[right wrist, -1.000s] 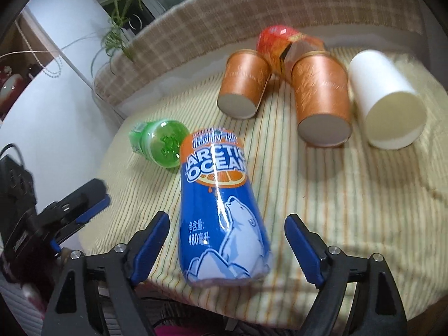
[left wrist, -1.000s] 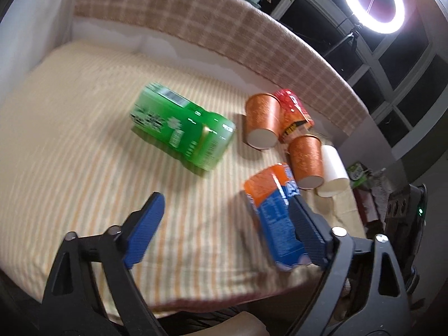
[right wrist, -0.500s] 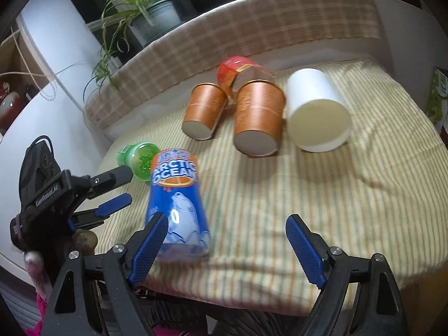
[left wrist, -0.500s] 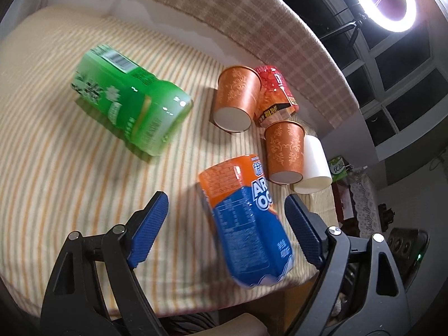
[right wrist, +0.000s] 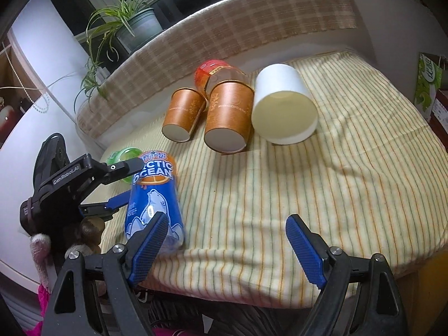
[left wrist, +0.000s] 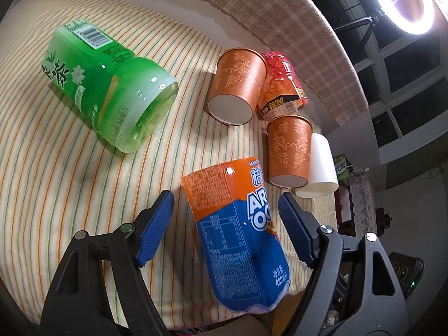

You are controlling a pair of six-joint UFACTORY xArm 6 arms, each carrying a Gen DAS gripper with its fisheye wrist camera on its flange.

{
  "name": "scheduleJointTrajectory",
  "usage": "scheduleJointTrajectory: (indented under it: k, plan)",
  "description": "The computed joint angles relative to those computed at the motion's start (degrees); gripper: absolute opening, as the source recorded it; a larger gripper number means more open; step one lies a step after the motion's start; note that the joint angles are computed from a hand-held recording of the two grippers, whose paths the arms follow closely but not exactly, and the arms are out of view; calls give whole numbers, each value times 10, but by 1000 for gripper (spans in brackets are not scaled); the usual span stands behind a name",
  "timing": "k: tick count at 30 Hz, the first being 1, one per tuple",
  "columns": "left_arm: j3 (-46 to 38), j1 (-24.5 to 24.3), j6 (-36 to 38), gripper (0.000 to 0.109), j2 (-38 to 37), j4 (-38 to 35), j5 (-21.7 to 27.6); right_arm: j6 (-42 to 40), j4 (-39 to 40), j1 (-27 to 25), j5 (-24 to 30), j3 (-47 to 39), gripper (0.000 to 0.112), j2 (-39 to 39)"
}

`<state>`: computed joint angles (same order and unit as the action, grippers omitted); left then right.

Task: Flip cup upright
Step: 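Close the left tool on the blue bottle while the right tool releases it, then rotate the held blue bottle with the left tool until its cap points up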

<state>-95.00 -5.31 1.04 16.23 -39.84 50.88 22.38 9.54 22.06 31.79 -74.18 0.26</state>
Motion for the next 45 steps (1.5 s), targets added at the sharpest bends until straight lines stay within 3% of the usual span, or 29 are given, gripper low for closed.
scheduleJointTrajectory:
  k: [9, 17, 25, 33, 45]
  plan:
    - [-20, 0, -4, 69, 21, -8, 15, 12, -9, -4, 0, 14, 88, -8]
    - [-13, -11, -4, 67, 7, 20, -15, 17, -8, -5, 0, 18, 88, -11]
    - [23, -27, 22, 67, -36, 70, -86, 18, -5, -2, 3, 13, 88, -7]
    - [58, -50, 9, 66, -69, 176, -173, 19, -5, -2, 7, 8, 88, -3]
    - [76, -65, -14, 66, -77, 278, -213, 18, -6, -2, 10, 3, 88, 1]
